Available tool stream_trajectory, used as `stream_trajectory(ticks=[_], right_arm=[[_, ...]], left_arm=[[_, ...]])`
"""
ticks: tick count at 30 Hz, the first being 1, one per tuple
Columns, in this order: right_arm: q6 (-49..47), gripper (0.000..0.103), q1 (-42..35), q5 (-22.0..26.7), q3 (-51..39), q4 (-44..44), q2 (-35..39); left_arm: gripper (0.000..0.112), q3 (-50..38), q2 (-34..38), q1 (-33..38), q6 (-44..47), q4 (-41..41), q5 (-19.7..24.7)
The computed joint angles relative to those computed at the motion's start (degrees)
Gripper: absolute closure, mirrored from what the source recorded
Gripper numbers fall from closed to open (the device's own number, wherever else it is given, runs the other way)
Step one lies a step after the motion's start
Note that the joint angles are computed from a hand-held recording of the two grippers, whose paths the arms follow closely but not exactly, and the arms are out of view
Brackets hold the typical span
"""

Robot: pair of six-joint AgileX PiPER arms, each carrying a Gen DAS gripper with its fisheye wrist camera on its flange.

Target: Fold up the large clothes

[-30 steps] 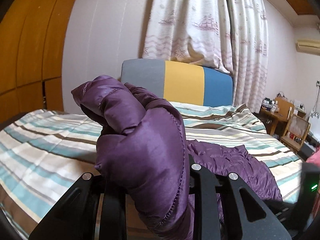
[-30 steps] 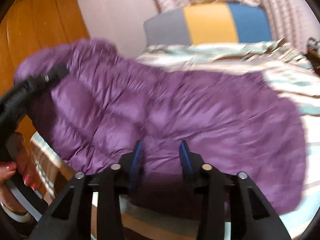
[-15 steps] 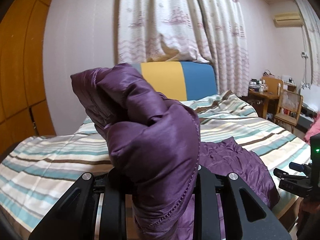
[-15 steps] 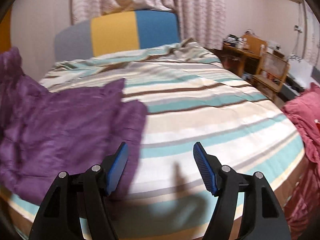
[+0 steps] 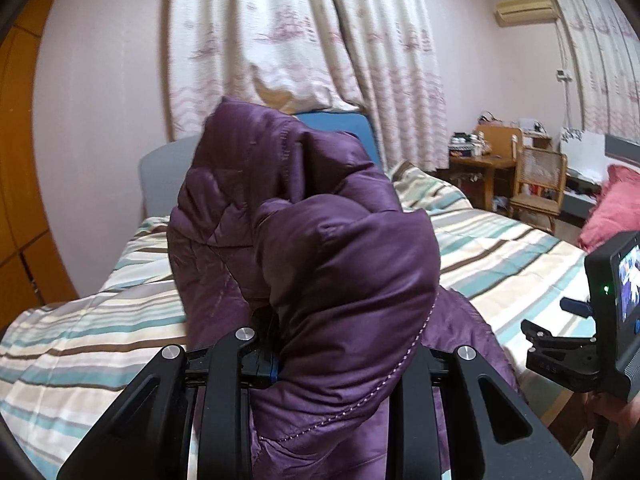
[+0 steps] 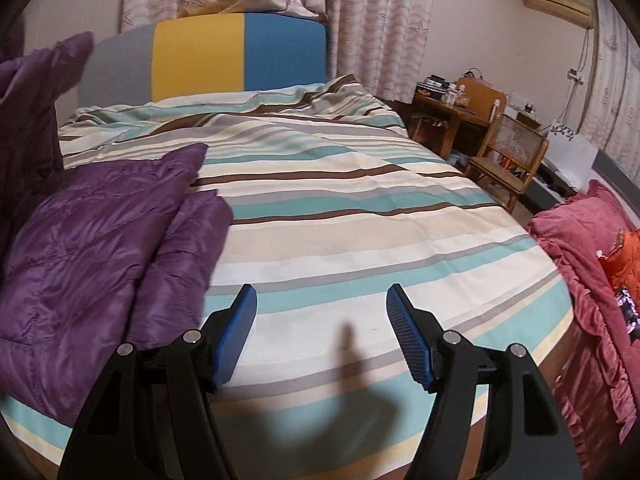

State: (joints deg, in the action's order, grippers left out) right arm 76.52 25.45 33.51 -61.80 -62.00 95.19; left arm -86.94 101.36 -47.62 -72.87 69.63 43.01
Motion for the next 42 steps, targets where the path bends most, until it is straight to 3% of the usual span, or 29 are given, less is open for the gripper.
stream_trajectory(ticks=[11,14,17,22,24,26,31,33,35,38,40,42], right_arm=[[-2.71,0.036,-3.53,-0.81,0.08,3.84,-0.46],[-3.57,0.036,-3.8,-1.29,-0.09,5.37,-0.68],[-4.12,0.036,-3.94,-1.78,-0.07,6.4,-0.78],[-4.82,0.036,-3.62,-2.33,-0.21,7.45,-1.06],[-4.95,0.036,-3.57,-2.59,-0.23,7.5,-1.2],[-4.7,0.036,-3.38,-2.57,-0.17,7.16,-1.37],[-5.32,0.036,-3.55,-3.09,-0.15,7.74,-2.02],[-5.37,0.036,-3.63,-3.41,0.0,7.9,-2.5],[-6.37,0.036,-3.85,-3.79,-0.2,9.23,-3.13],[-8.15,0.036,-3.9,-4.67,-1.04,11.76,-4.48],[-9.95,0.036,-3.37,-4.62,-2.48,13.23,-5.06],[-12.62,0.036,-2.54,-4.43,-4.73,15.24,-5.46]], left_arm=[[0.087,-4.18,9.23,-4.06,10.38,-4.42,-0.54],[0.075,-4.69,11.81,-5.05,13.19,-3.84,-0.7],[0.06,-4.44,12.12,-4.05,15.38,-6.76,-4.45],[0.055,-4.24,11.39,-3.54,16.95,-9.85,-6.03],[0.038,-1.81,8.74,-2.13,17.82,-13.51,-10.77],[0.031,1.11,5.66,-1.26,18.19,-16.91,-15.56],[0.029,7.95,-2.33,1.03,20.9,-23.9,-23.64],[0.028,11.22,-5.55,1.71,15.39,-20.79,-25.29],[0.021,14.94,-9.11,3.36,3.93,-12.35,-26.6],[0.021,19.16,-13.12,7.6,-12.7,-0.9,-26.47],[0.021,18.88,-13.07,11.66,-17.12,-1.87,-24.11],[0.021,17.44,-12.07,16.19,-17.07,-8.12,-22.48]])
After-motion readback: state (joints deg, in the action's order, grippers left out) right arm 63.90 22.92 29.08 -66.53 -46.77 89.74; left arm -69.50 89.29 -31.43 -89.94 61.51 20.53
